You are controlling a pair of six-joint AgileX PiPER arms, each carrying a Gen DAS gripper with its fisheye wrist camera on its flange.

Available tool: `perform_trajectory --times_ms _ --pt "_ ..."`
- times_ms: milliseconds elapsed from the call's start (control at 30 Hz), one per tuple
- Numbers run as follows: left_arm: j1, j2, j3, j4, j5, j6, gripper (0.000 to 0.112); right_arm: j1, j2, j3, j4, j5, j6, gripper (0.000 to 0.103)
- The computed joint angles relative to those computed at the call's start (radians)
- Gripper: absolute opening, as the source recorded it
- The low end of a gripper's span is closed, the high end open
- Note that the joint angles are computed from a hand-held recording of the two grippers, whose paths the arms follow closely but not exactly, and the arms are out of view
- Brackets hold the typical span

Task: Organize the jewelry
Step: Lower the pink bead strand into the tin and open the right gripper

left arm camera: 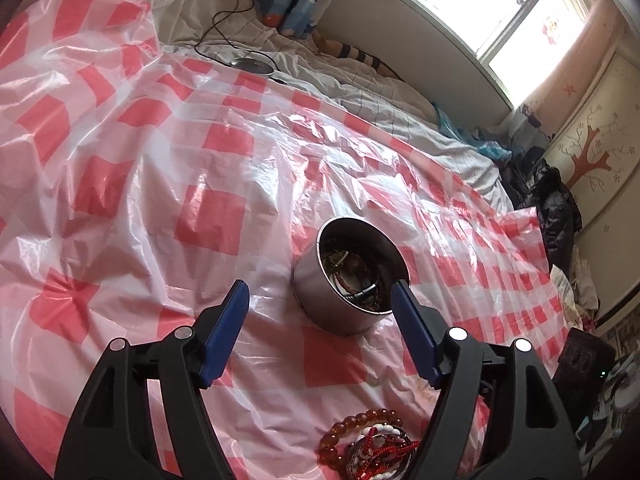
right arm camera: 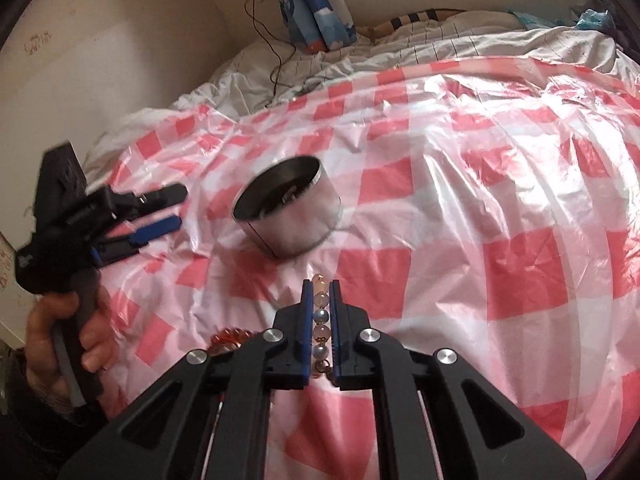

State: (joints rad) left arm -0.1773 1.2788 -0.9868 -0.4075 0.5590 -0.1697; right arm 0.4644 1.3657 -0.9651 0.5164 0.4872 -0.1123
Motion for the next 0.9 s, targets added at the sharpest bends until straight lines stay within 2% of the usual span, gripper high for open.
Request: perform_trajectory --times_ms 100,200,500,567,600,667,833,900 --pt "0.058 -0.014 0.027 -0.069 -0.015 0.025 0.07 -0.007 0.016 -0.085 0.028 0.018 -0.02 0.008" --pt "0.08 -0.018 0.035 -0.072 -0.025 0.014 0.071 -0.003 0.079 -0.201 0.024 0.047 -0.009 0.008" --pt "0.053 0.0 0.017 -0.03 -0.042 -0.012 0.073 -0.015 0.377 -0.533 0.2 0.153 -0.084 0.009" --pt "0.053 -0.001 0.017 -0.031 -0.042 -0.011 0.073 -0.005 0.449 -0.606 0.115 0.185 0.007 0.01" --pt "0.053 0.001 0.017 -0.03 -0.041 -0.012 0.073 0.007 0.475 -0.636 0.028 0.193 0.084 0.022" --pt "0.052 0.006 0.012 -0.025 -0.039 -0.013 0.074 0.022 0.465 -0.608 -0.116 0.159 0.21 0.042" --pt "0.038 0.011 0.005 0.01 -0.027 -0.025 0.074 0.012 0.237 -0.31 -0.21 0.005 0.284 0.044" --pt "0.024 0.017 -0.005 0.027 -0.006 -0.017 0.075 0.023 0.126 -0.172 -0.29 -0.043 0.354 0.054"
